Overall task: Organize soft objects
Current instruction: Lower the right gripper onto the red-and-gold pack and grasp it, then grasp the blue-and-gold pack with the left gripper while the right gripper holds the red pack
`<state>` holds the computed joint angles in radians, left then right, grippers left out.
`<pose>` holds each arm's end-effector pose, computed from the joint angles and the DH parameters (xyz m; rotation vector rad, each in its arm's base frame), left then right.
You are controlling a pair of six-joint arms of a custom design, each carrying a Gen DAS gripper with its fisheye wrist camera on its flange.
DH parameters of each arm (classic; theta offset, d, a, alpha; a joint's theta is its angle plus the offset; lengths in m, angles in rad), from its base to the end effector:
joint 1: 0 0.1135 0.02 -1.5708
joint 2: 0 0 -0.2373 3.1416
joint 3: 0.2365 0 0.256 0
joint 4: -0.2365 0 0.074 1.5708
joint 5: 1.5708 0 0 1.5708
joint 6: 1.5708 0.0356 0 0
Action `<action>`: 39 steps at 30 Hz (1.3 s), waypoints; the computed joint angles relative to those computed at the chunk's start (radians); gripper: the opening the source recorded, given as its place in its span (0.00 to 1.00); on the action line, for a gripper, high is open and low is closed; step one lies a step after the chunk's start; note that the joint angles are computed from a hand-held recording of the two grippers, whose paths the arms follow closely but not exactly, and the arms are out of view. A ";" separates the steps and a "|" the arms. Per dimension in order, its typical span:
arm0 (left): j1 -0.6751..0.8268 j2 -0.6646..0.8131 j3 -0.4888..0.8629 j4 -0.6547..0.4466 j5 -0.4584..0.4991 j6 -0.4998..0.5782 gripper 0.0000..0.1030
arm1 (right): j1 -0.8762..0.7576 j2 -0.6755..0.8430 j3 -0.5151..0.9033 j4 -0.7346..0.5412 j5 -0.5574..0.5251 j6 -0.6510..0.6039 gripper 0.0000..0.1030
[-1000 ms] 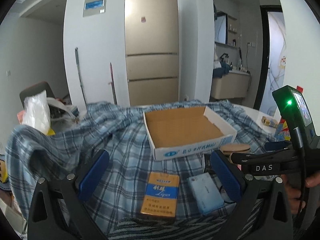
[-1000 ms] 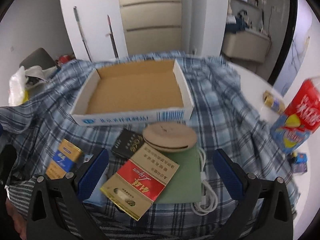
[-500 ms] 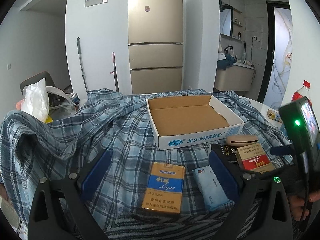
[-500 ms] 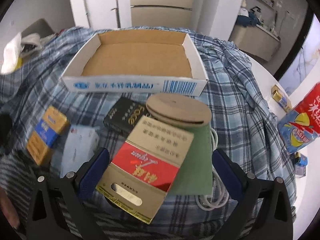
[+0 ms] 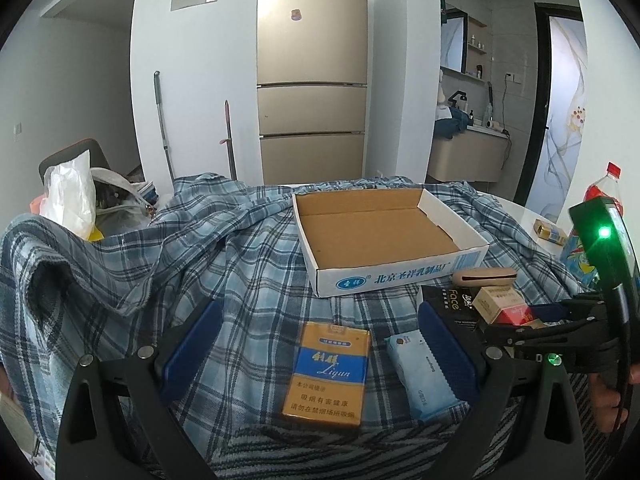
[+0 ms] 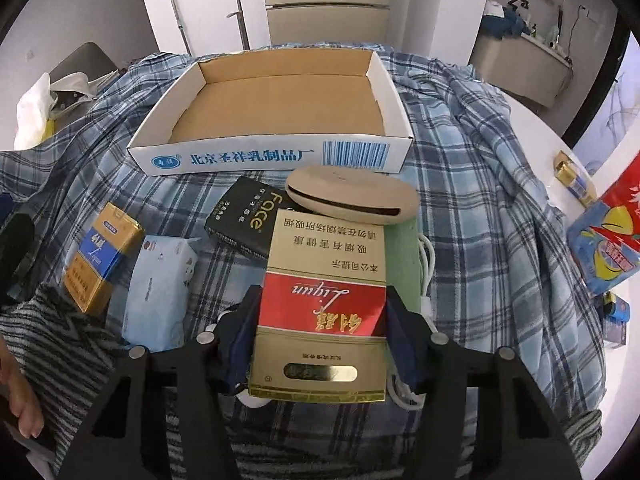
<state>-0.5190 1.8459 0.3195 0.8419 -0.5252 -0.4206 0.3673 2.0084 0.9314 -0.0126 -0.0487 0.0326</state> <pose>0.2143 -0.1019 0.0296 -0.1669 2.1436 0.0529 0.3186 0.1244 0.0406 -0.4610 2.6329 0.1940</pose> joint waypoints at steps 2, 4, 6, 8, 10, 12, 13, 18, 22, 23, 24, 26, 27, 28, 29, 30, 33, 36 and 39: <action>0.003 0.007 0.002 0.005 0.006 -0.003 0.97 | -0.009 -0.012 -0.018 0.018 -0.024 -0.007 0.55; 0.003 0.007 0.002 0.004 0.006 -0.006 0.97 | -0.021 -0.029 -0.045 0.045 -0.053 -0.019 0.55; 0.007 0.009 0.001 0.006 0.009 -0.005 0.97 | -0.034 -0.056 -0.084 0.089 -0.076 -0.029 0.55; 0.008 0.009 0.002 0.004 0.010 -0.008 0.97 | -0.041 -0.092 -0.130 0.143 -0.088 -0.047 0.55; 0.017 0.009 0.003 0.003 0.019 -0.007 0.97 | -0.049 -0.125 -0.166 0.190 -0.097 -0.065 0.55; 0.023 0.013 0.007 -0.001 0.026 -0.009 0.97 | -0.053 -0.162 -0.202 0.235 -0.100 -0.082 0.55; 0.026 0.016 0.010 -0.004 0.032 -0.009 0.97 | -0.052 -0.177 -0.216 0.252 -0.095 -0.090 0.55; 0.050 0.024 0.024 -0.030 0.057 -0.016 0.97 | -0.048 -0.218 -0.229 0.272 -0.104 -0.107 0.55; 0.092 0.026 0.047 -0.086 0.094 -0.020 0.86 | -0.068 -0.219 -0.262 0.348 -0.132 -0.106 0.55; 0.103 0.026 0.060 -0.116 0.099 -0.015 0.81 | -0.072 -0.214 -0.275 0.383 -0.134 -0.106 0.55; 0.114 0.030 0.070 -0.134 0.107 -0.010 0.79 | -0.080 -0.210 -0.288 0.414 -0.141 -0.110 0.55; 0.144 0.047 0.089 -0.157 0.167 0.005 0.75 | -0.091 -0.190 -0.301 0.464 -0.160 -0.108 0.55; 0.148 0.054 0.098 -0.168 0.184 0.011 0.73 | -0.097 -0.179 -0.296 0.465 -0.179 -0.109 0.55; 0.143 0.066 0.115 -0.189 0.190 0.021 0.72 | -0.105 -0.171 -0.291 0.460 -0.203 -0.111 0.55; 0.134 0.082 0.135 -0.211 0.192 0.035 0.72 | -0.112 -0.167 -0.289 0.459 -0.222 -0.114 0.55; 0.125 0.090 0.150 -0.230 0.188 0.041 0.72 | -0.114 -0.167 -0.290 0.463 -0.233 -0.115 0.55; 0.109 0.117 0.187 -0.278 0.186 0.049 0.72 | -0.117 -0.173 -0.302 0.476 -0.256 -0.127 0.56; 0.133 0.154 0.239 -0.355 0.210 0.030 0.72 | -0.112 -0.178 -0.308 0.476 -0.270 -0.144 0.55; 0.168 0.193 0.287 -0.415 0.285 0.030 0.72 | -0.109 -0.179 -0.309 0.472 -0.275 -0.152 0.56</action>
